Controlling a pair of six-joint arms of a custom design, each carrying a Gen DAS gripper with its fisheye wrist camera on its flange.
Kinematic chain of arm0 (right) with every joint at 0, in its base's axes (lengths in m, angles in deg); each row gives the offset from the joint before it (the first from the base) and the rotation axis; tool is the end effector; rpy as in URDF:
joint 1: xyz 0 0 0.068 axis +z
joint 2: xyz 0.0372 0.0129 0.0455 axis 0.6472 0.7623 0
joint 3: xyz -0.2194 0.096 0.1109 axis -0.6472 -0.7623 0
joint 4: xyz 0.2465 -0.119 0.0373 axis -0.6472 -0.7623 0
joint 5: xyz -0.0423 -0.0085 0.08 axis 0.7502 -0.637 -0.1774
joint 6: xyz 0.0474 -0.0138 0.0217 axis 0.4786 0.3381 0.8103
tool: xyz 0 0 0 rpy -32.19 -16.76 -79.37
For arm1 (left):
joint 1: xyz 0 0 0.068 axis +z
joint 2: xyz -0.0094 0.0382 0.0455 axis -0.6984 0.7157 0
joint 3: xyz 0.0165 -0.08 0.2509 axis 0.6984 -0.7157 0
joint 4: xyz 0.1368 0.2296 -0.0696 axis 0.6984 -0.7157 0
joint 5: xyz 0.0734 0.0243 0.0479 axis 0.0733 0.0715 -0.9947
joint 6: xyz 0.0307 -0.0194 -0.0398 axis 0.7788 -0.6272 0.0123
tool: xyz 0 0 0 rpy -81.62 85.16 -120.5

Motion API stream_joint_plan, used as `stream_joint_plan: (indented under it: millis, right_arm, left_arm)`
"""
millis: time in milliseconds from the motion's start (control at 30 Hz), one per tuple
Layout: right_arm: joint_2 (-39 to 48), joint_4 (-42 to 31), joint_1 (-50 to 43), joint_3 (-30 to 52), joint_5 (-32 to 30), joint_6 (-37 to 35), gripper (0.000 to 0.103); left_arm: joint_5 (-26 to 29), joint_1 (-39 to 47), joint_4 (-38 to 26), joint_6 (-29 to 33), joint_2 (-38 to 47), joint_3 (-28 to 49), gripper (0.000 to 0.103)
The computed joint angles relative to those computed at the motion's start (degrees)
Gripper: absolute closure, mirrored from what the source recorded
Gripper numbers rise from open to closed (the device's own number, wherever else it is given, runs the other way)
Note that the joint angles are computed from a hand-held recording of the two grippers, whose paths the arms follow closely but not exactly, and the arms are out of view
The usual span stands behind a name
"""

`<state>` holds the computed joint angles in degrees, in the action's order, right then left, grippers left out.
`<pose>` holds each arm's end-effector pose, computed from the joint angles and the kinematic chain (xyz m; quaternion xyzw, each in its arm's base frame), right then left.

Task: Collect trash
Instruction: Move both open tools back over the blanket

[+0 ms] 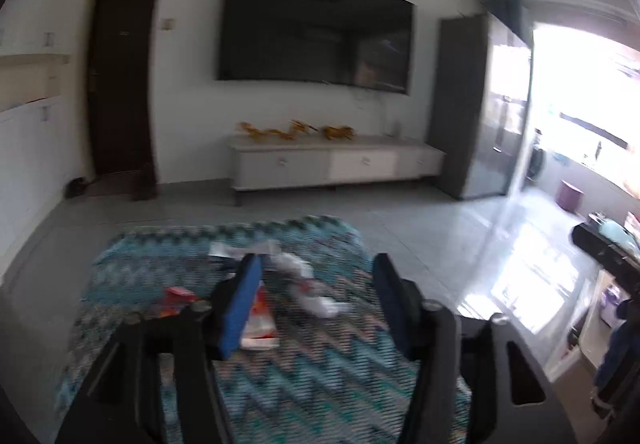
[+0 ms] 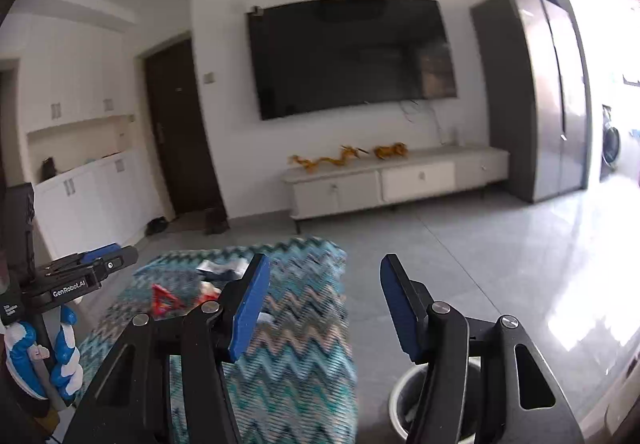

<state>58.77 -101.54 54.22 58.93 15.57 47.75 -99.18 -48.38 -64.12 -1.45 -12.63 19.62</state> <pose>0.3475 0.0979 0.3656 -0.1862 0.7996 0.2056 0.5327 0.2750 -0.0097 0.3803 -0.1324 0.8325 0.0436 0.5362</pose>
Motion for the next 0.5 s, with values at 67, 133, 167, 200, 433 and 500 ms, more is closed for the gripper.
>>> stream_joint_plan:
  millis: [67, 133, 167, 200, 433, 500]
  right_arm:
    - [-0.56, -0.91, 1.69, 0.79, 0.23, -0.59, 0.045]
    - [-0.35, -1.91, 3.65, 2.21, 0.87, -0.66, 0.042]
    - [-0.27, -2.37, 4.65, 2.84, 1.09, -0.73, 0.041]
    - [-0.45, -2.73, 5.48, 3.17, 1.35, -0.81, 0.041]
    - [0.25, -4.38, 12.81, 4.81, 3.73, -1.33, 0.033]
    - [0.56, -3.93, 14.03, 4.69, 3.56, -1.11, 0.033]
  left_arm:
    - [-1.46, 2.02, -0.48, 1.41, -4.05, -2.39, 0.044]
    - [-1.67, 4.71, -1.21, 2.33, -8.06, -4.58, 0.043]
    - [-1.83, 6.25, -1.73, 2.55, -10.01, -5.57, 0.039]
    - [-1.88, 7.85, -2.11, 2.46, -11.77, -6.54, 0.033]
    - [1.65, 18.1, -4.35, 0.52, -22.59, -13.04, 0.026]
    - [3.46, 20.55, -4.9, 0.12, -24.51, -14.62, 0.026]
